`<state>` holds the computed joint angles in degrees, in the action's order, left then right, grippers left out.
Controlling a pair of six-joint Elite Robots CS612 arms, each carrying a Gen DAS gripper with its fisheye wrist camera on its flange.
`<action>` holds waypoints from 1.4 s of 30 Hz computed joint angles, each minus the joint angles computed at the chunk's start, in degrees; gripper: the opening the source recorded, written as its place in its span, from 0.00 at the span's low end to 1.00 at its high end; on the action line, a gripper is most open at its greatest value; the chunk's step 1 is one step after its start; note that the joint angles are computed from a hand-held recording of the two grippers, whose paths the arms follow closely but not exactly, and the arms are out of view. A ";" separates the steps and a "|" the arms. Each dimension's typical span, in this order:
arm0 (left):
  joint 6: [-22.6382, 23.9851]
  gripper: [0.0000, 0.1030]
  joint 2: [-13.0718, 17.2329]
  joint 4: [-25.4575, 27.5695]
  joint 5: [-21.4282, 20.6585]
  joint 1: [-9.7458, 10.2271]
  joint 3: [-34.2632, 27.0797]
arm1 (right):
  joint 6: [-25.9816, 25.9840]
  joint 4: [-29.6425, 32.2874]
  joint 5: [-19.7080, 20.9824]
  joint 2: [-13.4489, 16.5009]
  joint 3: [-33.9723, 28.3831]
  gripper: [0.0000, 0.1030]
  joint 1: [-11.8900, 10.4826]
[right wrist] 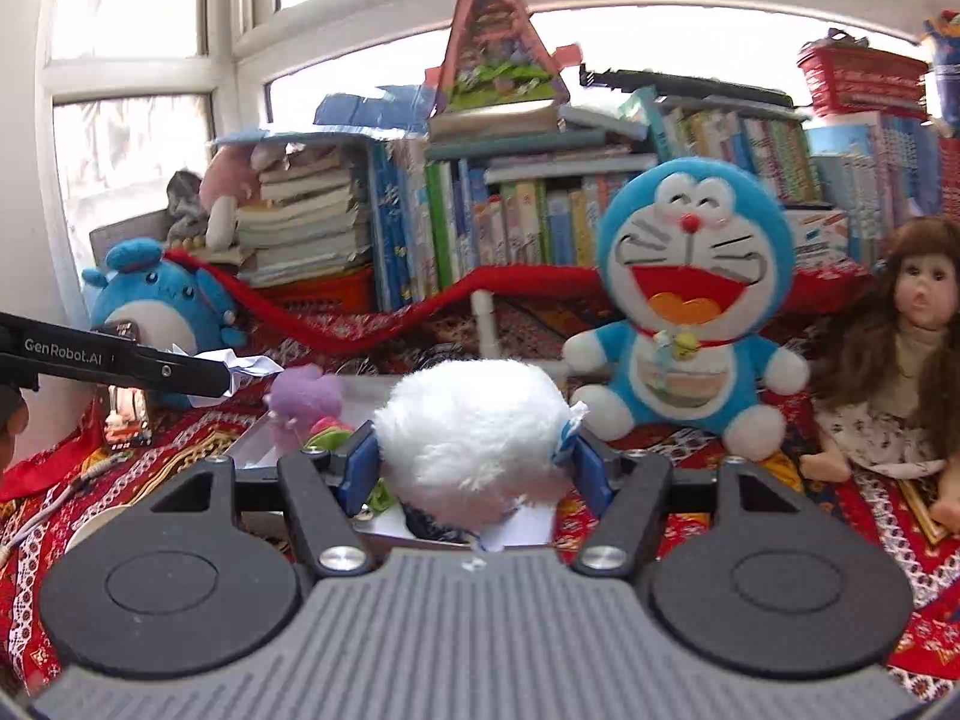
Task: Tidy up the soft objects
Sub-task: 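Lift and carry the folded paper and white pompom over the white tray, then open the left tool to drop the paper while the right tool drops the pompom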
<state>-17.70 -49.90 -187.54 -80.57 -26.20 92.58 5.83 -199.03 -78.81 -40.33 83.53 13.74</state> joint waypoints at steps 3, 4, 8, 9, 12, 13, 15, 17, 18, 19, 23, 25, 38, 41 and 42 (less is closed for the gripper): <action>-0.60 0.35 0.23 3.88 -1.43 1.10 -0.75 | -1.78 2.99 0.28 0.25 -0.76 0.66 0.24; -0.77 0.35 0.34 4.55 -1.93 1.36 -0.84 | -2.37 3.93 0.23 0.31 -0.94 0.66 0.31; -1.35 0.35 1.19 7.36 -5.79 2.88 -2.11 | -3.83 7.85 0.52 0.45 -1.82 0.66 0.32; -1.68 0.35 1.39 8.23 -7.00 3.26 -2.48 | -3.85 9.06 0.95 0.53 -2.18 0.66 0.24; -2.56 0.35 2.32 11.41 -9.78 4.30 -4.38 | -3.86 13.18 1.86 1.08 -3.86 0.66 0.08; -2.84 0.35 2.63 12.37 -9.97 4.55 -5.00 | -3.94 14.49 2.00 1.31 -4.49 0.66 0.05; -3.20 0.35 3.30 14.21 -10.06 4.99 -6.29 | -4.08 16.94 2.38 1.75 -5.73 0.66 0.00; -3.48 0.35 4.03 16.04 -9.74 5.32 -7.57 | -4.23 19.29 2.49 2.20 -6.97 0.66 0.02; -3.44 0.35 4.33 16.83 -9.88 5.44 -8.15 | -4.44 20.28 2.44 2.41 -7.55 0.66 0.06; -3.39 0.35 4.69 17.55 -10.09 5.58 -8.74 | -4.62 21.26 2.42 2.67 -8.18 0.66 0.09; -3.30 0.35 6.17 20.18 -9.99 5.93 -11.06 | -4.74 24.27 2.53 3.64 -10.47 0.66 0.22; -3.10 0.35 6.83 20.61 -10.45 6.18 -11.90 | -4.45 24.83 2.60 4.17 -11.41 0.66 0.30; -5.95 0.36 9.72 20.37 -12.71 7.44 -14.50 | -2.01 26.61 2.65 7.07 -16.02 0.65 0.76; -6.31 0.36 10.17 20.81 -12.72 7.55 -15.04 | -1.54 26.92 2.74 7.49 -16.63 0.65 0.82; -6.32 0.36 10.30 21.00 -12.72 7.57 -15.24 | -1.46 26.97 2.73 7.59 -16.75 0.65 0.85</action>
